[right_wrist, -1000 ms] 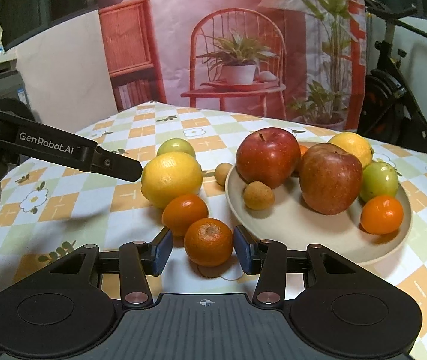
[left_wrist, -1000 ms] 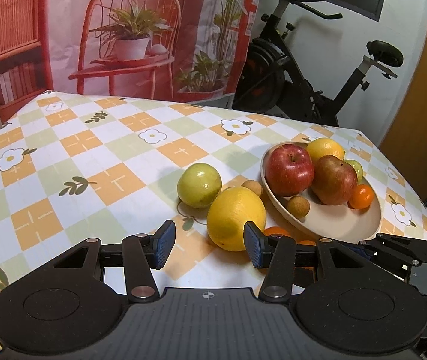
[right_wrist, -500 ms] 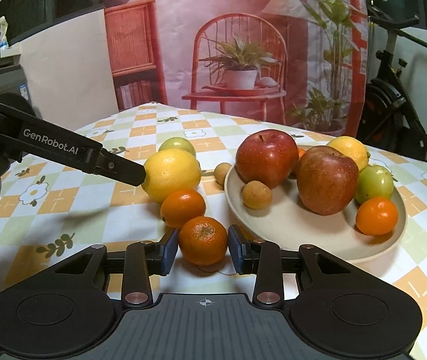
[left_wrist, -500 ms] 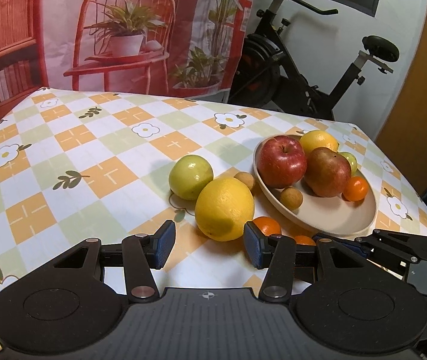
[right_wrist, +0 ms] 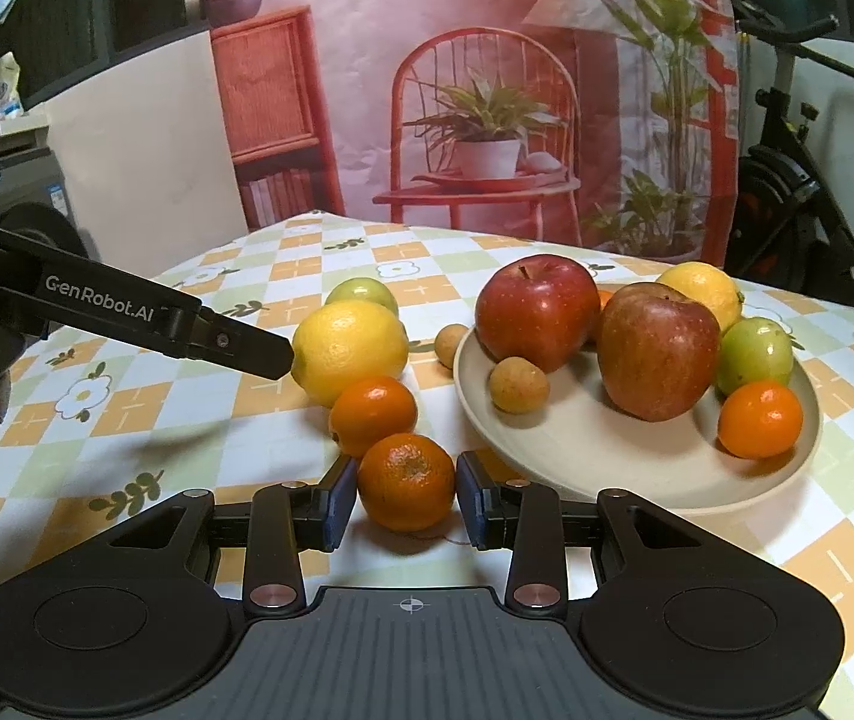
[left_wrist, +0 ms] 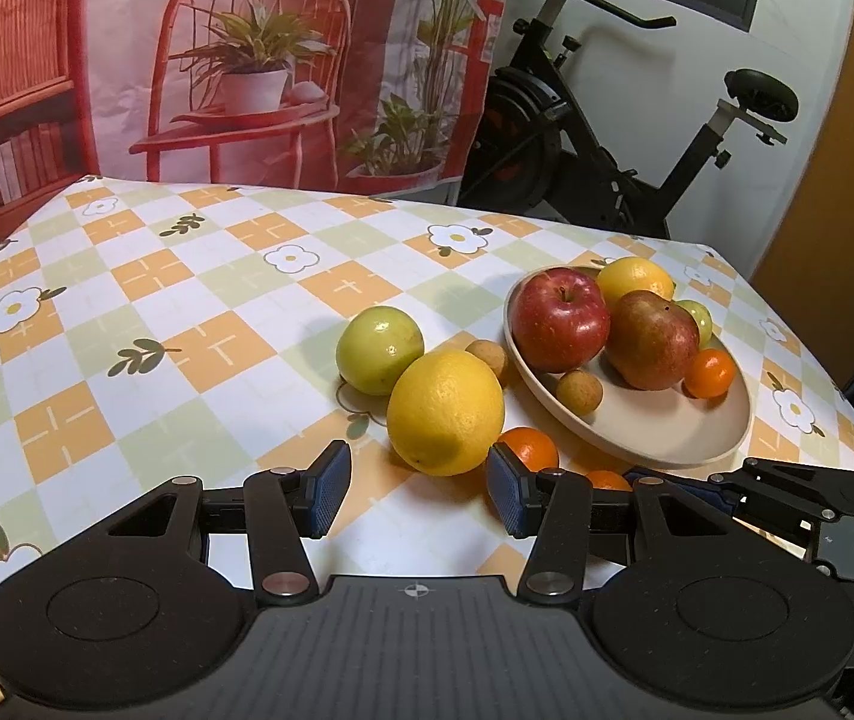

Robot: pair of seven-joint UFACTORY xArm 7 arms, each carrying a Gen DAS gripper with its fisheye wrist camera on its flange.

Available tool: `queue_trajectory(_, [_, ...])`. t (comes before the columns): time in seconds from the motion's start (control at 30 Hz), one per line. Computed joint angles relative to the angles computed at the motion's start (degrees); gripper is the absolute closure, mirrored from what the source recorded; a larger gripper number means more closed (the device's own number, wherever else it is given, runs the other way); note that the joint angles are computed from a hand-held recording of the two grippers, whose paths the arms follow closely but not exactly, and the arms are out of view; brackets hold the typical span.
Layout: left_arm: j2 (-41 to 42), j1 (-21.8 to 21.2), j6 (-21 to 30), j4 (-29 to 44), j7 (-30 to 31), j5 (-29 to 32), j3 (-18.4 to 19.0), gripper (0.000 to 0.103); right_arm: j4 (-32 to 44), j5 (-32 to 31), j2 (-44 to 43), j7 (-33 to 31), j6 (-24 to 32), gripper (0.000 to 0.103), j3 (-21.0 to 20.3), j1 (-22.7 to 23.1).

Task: Organize fruits
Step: 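Move the left gripper over one tangerine while the right gripper approaches another tangerine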

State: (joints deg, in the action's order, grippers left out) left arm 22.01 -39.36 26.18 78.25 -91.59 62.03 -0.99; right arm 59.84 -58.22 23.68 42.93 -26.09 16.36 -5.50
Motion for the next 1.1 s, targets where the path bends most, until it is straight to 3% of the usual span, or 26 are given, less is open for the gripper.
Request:
queue_trajectory(0.23, [0.00, -0.22, 1.02, 0.15, 0.00, -0.06, -0.22, 0.051, 0.73, -2.97, 0.49, 2.45, -0.91, 0.070, 0.12, -0.69])
queue_trajectory(0.67, [0.54, -0.68, 2.93, 1.45, 3.10, -1.46, -0.62, 0.051, 0.26, -3.24, 0.34, 3.63, -4.96, 0.070, -3.66, 1.61])
queue_trajectory(1.1, [0.70, -0.41, 0.96, 1.54, 5.74, -3.14, -0.97, 0.054, -1.04, -0.19, -0.01, 2.35, -8.10, 0.070, -6.11, 3.15])
